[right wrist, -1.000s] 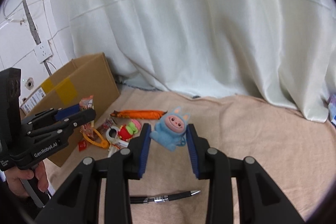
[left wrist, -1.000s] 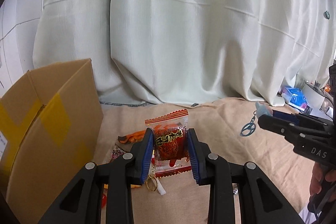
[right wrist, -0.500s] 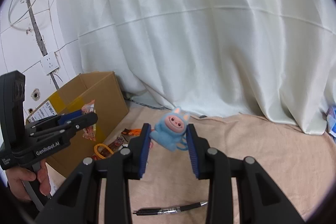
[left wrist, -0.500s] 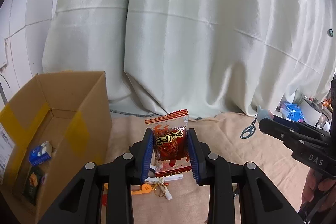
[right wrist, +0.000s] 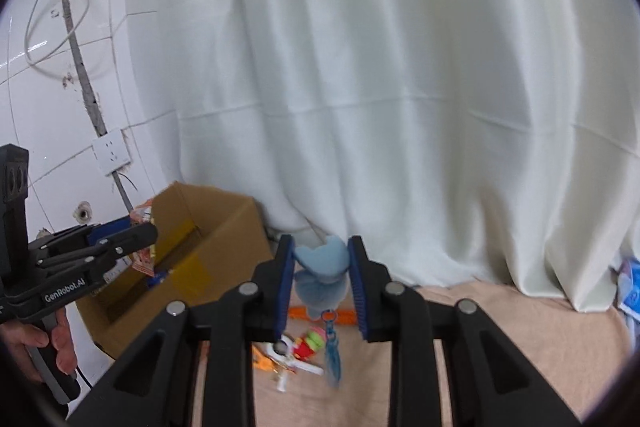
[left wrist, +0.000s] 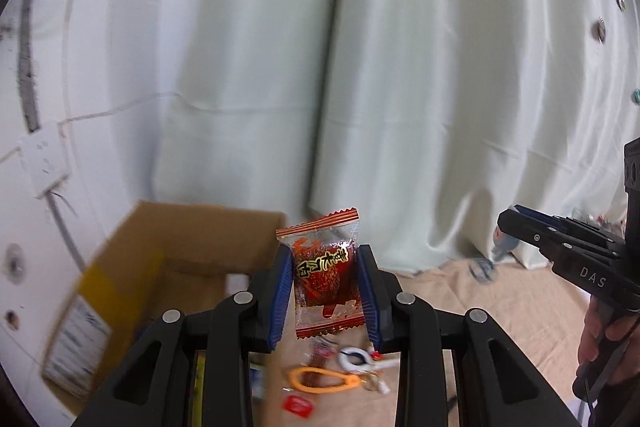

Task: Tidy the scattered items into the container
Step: 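Carry the candy packet and pig plush up over the cardboard box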

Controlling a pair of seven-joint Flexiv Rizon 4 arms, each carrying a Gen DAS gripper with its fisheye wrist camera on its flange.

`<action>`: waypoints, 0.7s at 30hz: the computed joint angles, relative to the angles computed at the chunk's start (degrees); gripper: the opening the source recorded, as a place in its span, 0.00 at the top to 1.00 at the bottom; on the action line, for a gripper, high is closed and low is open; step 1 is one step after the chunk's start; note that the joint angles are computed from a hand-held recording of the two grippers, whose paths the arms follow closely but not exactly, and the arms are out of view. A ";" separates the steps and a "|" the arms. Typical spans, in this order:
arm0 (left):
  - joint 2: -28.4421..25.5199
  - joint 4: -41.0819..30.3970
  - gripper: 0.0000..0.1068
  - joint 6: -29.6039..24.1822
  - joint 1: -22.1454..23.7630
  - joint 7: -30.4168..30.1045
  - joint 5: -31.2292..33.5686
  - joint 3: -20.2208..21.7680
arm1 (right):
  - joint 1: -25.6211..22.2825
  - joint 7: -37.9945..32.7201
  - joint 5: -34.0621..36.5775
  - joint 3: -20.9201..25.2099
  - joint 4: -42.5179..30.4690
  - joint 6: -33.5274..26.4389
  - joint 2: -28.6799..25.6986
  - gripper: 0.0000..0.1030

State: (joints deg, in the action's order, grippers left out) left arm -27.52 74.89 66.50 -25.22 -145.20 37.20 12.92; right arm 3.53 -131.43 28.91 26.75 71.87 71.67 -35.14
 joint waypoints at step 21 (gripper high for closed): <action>14.84 17.53 0.70 -4.70 12.01 -3.78 7.49 -4.08 | 13.90 -0.66 -1.97 1.12 -9.17 -5.95 -3.21 0.71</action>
